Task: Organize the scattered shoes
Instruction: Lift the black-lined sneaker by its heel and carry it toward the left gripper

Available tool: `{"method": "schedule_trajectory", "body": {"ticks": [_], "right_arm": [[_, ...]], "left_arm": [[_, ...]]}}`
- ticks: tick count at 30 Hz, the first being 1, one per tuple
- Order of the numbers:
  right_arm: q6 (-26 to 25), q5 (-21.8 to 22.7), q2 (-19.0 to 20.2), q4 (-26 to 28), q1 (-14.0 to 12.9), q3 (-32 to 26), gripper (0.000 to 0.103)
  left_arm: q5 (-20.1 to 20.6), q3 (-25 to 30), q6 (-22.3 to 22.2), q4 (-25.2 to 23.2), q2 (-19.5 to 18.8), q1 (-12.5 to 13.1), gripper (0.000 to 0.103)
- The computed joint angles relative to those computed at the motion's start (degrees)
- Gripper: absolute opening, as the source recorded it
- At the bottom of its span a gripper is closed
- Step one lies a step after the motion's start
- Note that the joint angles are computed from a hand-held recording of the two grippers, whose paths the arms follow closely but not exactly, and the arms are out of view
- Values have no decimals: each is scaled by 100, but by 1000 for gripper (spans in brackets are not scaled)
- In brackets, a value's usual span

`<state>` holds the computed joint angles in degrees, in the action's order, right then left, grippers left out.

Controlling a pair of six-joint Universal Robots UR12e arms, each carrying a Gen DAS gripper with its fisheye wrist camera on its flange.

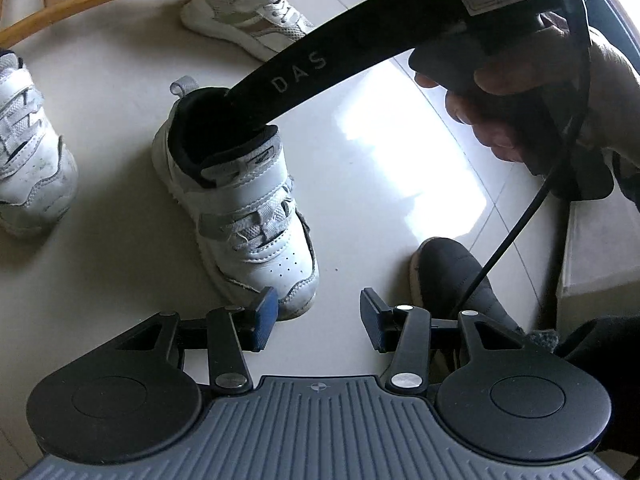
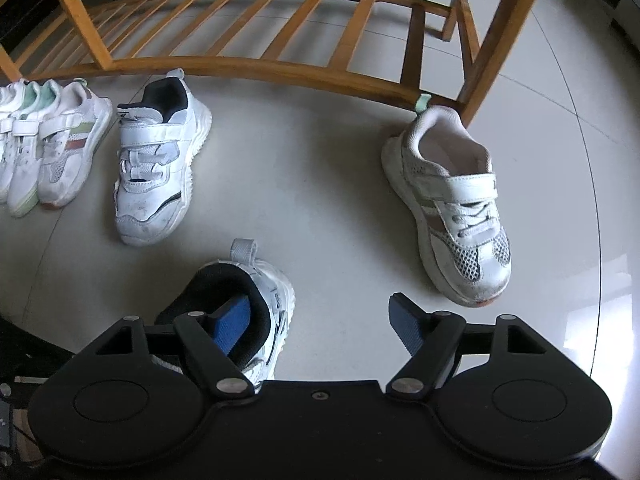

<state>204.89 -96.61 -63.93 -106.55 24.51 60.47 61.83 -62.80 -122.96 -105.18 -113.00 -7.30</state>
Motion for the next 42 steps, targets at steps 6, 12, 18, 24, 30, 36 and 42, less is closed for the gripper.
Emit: {"method": "schedule_trajectory", "body": {"ticks": [6, 12, 18, 24, 30, 36, 42], "right_arm": [[-206, -4, 44, 257, 2, -88, 81], [-413, -153, 46, 592, 60, -181, 81], [-870, -287, 166, 1192, 118, -500, 82], [-975, 126, 223, 1697, 40, -680, 82], [-838, 846, 113, 1656, -71, -484, 82], [-246, 1541, -64, 1398, -206, -112, 76], [19, 1518, -193, 1163, -204, 116, 60]], "left_arm": [[174, -28, -253, 183, -14, 4, 47], [183, 13, -431, 313, -41, 56, 48], [199, 23, -319, 312, -22, 70, 51], [236, 94, -306, 249, -57, 81, 53], [275, 114, -534, 350, -97, 94, 50], [275, 166, -670, 428, -140, 130, 45], [240, 181, -872, 536, -165, 146, 44]]}}
